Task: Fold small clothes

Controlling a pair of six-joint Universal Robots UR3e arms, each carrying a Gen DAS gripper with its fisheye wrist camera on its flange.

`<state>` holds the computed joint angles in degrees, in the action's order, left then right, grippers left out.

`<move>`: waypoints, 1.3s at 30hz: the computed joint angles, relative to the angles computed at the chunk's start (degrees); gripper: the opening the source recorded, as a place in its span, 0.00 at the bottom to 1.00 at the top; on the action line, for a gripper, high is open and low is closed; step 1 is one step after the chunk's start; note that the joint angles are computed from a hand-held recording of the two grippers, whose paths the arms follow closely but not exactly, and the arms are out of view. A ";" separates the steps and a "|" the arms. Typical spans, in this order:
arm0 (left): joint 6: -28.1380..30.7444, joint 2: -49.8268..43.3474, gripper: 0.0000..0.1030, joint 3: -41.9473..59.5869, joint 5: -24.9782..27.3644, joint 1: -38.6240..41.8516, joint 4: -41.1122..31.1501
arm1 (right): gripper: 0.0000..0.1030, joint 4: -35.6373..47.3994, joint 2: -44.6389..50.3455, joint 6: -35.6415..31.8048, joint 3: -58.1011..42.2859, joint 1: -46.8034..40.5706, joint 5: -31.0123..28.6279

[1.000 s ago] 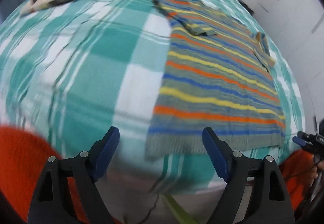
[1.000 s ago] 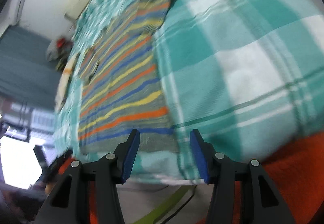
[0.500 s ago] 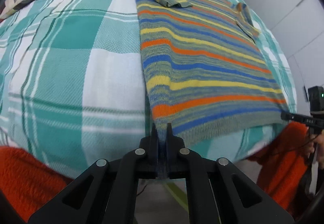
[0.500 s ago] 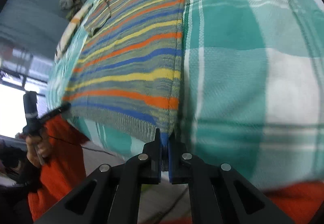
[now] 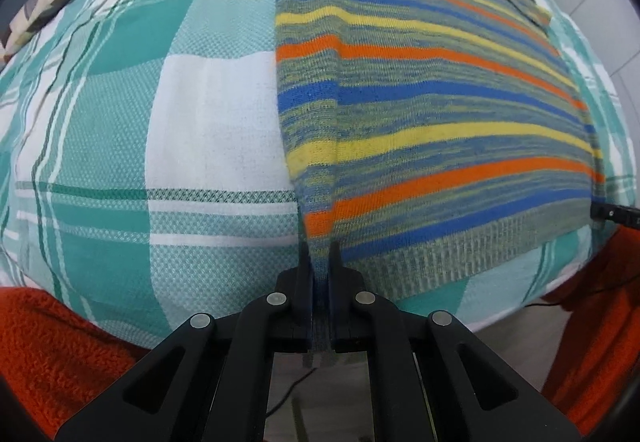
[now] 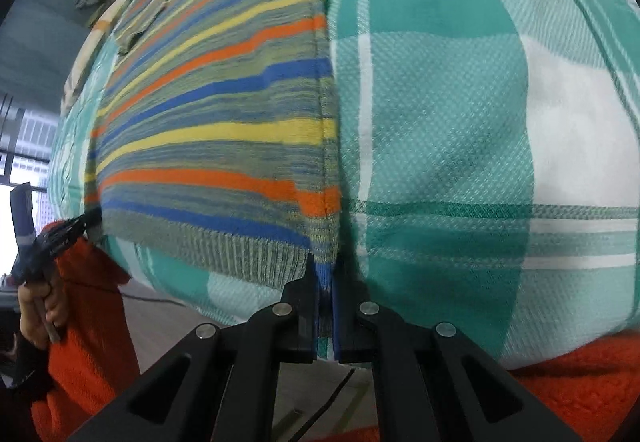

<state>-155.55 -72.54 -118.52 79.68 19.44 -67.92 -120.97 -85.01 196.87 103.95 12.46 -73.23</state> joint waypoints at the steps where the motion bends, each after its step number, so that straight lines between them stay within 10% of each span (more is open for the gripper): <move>1: -0.04 0.23 0.04 -0.12 0.49 -0.20 0.18 | 0.04 -0.36 0.16 0.65 0.07 -0.02 0.15; 5: -0.99 1.40 0.16 -0.28 2.77 -1.40 0.65 | 0.03 -1.61 -1.46 1.72 2.15 -0.49 0.49; 8: -1.18 5.55 0.59 -0.05 6.60 -0.39 -2.39 | 0.14 0.91 -5.01 2.43 3.91 -2.23 1.89; 15: -4.17 12.49 0.78 6.37 1.09 4.33 -1.41 | 0.16 7.03 -9.00 0.13 -6.77 3.59 -9.82; 19: -10.69 2.57 0.84 6.58 0.14 -6.48 14.04 | 0.18 -3.53 -0.70 -4.08 -11.96 6.64 -6.72; 23: -13.34 -11.61 0.84 5.98 10.84 -18.51 23.89 | 0.23 -6.85 8.87 -5.04 -10.47 5.99 -3.53; 29: -9.91 -0.63 0.86 -2.85 7.19 -13.20 24.02 | 0.27 -1.02 1.42 -11.04 -11.64 2.40 -6.34; 39: -17.38 -3.60 0.86 -2.79 10.65 -12.92 29.68 | 0.38 -0.45 42.02 -29.95 -63.63 5.03 -21.85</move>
